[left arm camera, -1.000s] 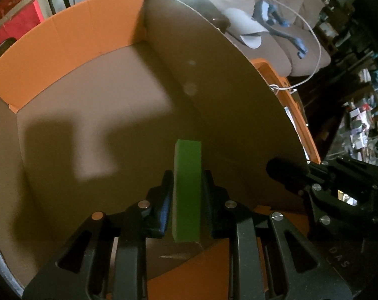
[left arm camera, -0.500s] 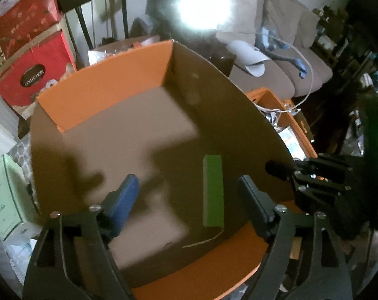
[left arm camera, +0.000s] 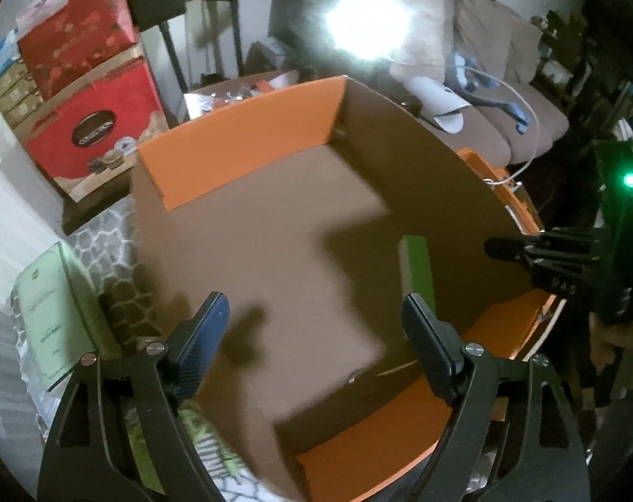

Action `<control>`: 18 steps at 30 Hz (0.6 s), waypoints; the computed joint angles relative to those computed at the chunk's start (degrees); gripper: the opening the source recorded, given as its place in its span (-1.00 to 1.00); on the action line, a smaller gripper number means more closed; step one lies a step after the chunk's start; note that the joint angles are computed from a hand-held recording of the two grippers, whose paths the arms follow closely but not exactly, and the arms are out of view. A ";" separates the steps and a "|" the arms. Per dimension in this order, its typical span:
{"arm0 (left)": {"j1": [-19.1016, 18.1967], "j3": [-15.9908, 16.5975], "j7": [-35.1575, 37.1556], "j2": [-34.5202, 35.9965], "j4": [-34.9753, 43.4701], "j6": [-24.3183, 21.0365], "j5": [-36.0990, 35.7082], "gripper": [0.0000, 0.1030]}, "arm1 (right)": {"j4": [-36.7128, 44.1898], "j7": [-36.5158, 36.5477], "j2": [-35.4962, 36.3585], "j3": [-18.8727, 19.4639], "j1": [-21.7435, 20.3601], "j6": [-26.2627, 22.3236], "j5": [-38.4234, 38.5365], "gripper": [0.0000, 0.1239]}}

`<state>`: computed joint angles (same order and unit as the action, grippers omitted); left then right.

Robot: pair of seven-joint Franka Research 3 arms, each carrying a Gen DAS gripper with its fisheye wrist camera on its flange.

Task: Organize objects
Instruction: 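Move the left tool back to the lime-green braided cable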

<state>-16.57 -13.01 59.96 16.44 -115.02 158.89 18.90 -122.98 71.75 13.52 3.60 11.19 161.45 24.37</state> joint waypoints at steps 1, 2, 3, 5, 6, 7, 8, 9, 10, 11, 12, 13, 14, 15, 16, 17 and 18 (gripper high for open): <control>0.36 0.09 -0.15 -0.82 -1.19 0.94 -0.24 0.60 | 0.02 0.11 -0.03 0.00 0.07 -0.05 -0.03 -0.86; 0.63 0.21 -0.42 -1.47 -2.10 1.65 -0.41 0.60 | 0.01 0.11 -0.04 0.00 0.08 -0.04 -0.04 -0.86; 0.93 0.43 -0.85 -2.43 -3.36 2.73 -0.44 0.60 | -0.02 -0.15 0.00 0.06 -0.04 0.00 0.16 -0.86; 0.91 1.62 -3.25 -4.36 -5.60 4.25 1.00 0.60 | 0.03 0.07 -0.04 0.02 0.08 -0.06 0.08 -0.86; 0.24 3.00 -6.18 -5.48 -6.64 4.40 3.70 0.60 | 0.07 -0.05 0.06 0.06 0.02 0.00 0.20 -0.86; 0.06 3.81 -8.39 -6.32 -7.51 4.75 5.96 0.60 | 0.07 -0.17 0.14 0.11 -0.02 0.07 0.33 -0.86; 0.20 4.47 -10.42 -7.40 -8.66 5.32 8.10 0.60 | 0.08 -0.10 0.16 0.08 0.03 0.09 0.27 -0.86; 0.86 4.59 -11.39 -8.41 -9.76 5.87 8.97 0.60 | 0.08 -0.09 0.17 0.05 0.05 0.11 0.21 -0.86; 1.70 4.46 -11.68 -9.35 -10.85 6.35 9.10 0.60 | 0.06 -0.11 0.19 0.04 0.05 0.15 0.19 -0.86; 2.49 4.52 -12.24 -10.71 -12.31 6.68 9.55 0.60 | 0.08 -0.11 0.17 0.06 0.03 0.11 0.24 -0.86; 3.11 4.46 -12.76 -11.46 -13.11 6.74 10.17 0.60 | 0.06 -0.26 0.23 0.09 -0.04 0.18 0.34 -0.86; 3.72 4.45 -13.43 -12.40 -14.13 6.87 10.86 0.60 | 0.08 -0.17 0.17 0.10 0.00 0.09 0.35 -0.86; 4.56 4.33 -13.22 -13.47 -15.50 7.53 10.52 0.60 | 0.09 -0.27 0.21 0.13 -0.06 0.11 0.47 -0.86; 5.40 4.20 -12.77 -14.53 -16.91 8.24 9.58 0.60 | 0.08 -0.14 0.18 0.07 0.03 0.11 0.31 -0.86; 6.08 4.20 -13.29 -15.57 -18.09 8.47 9.59 0.60 | 0.08 -0.18 0.16 0.09 0.01 0.06 0.36 -0.86; 6.81 4.34 -15.33 -16.93 -19.35 8.49 11.44 0.60 | 0.07 -0.21 0.17 0.12 -0.02 0.07 0.45 -0.86; 7.81 4.43 -18.09 -18.45 -20.86 9.11 14.34 0.60 | -0.01 -0.39 0.17 0.15 -0.08 0.10 0.54 -0.86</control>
